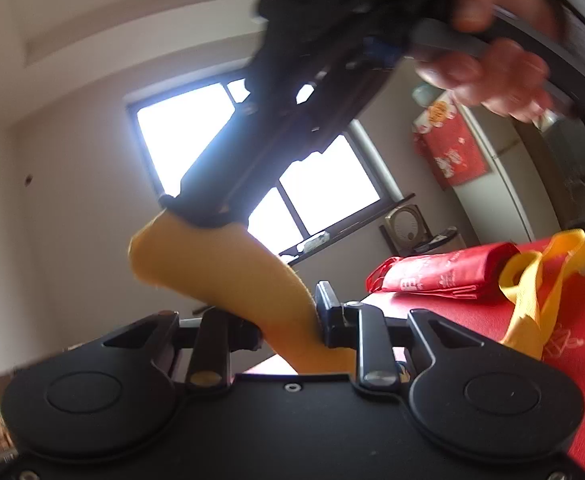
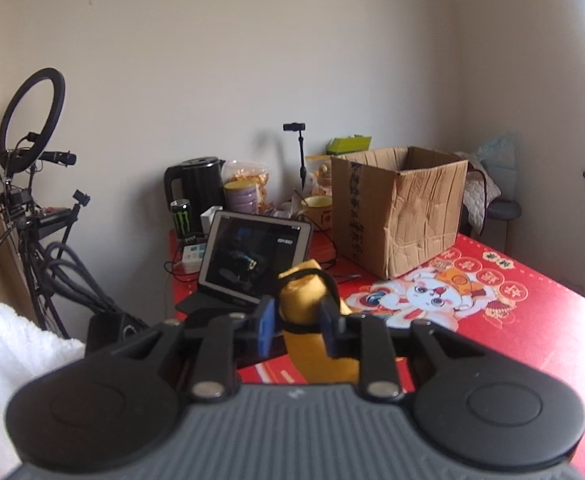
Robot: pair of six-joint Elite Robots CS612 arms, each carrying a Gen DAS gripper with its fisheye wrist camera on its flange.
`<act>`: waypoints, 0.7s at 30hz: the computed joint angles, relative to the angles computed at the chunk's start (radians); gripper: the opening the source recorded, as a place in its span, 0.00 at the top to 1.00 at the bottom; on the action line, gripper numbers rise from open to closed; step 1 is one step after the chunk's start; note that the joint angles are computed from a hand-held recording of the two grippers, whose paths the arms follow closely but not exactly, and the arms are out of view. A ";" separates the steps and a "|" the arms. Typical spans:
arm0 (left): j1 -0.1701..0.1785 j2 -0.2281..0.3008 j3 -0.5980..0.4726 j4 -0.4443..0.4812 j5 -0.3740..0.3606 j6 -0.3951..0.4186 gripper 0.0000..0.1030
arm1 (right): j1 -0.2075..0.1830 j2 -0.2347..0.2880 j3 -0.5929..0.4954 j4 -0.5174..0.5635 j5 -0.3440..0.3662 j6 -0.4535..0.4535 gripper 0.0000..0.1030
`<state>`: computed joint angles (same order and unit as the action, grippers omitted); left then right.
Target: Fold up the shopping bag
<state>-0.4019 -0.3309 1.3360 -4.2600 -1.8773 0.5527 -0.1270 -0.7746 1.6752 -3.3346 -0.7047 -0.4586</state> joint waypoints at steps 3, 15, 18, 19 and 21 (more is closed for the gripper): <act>-0.003 0.010 -0.002 -0.026 -0.014 0.081 0.76 | 0.000 -0.023 0.009 0.080 -0.016 -0.047 0.74; -0.007 0.011 0.001 -0.028 -0.008 0.067 0.75 | -0.026 -0.020 0.037 0.010 0.051 0.064 0.86; -0.011 0.013 0.003 -0.038 0.001 0.117 0.75 | -0.032 0.006 0.034 -0.075 0.072 0.133 0.90; -0.013 0.015 0.003 -0.043 0.002 0.138 0.75 | -0.034 0.015 0.032 -0.098 0.081 0.157 0.90; -0.014 0.018 0.004 -0.040 -0.005 0.159 0.76 | -0.039 0.025 0.031 -0.116 0.094 0.170 0.91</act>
<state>-0.4156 -0.3134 1.3404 -4.3004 -1.8824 0.7113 -0.1659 -0.7493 1.7058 -3.4504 -0.6109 -0.2890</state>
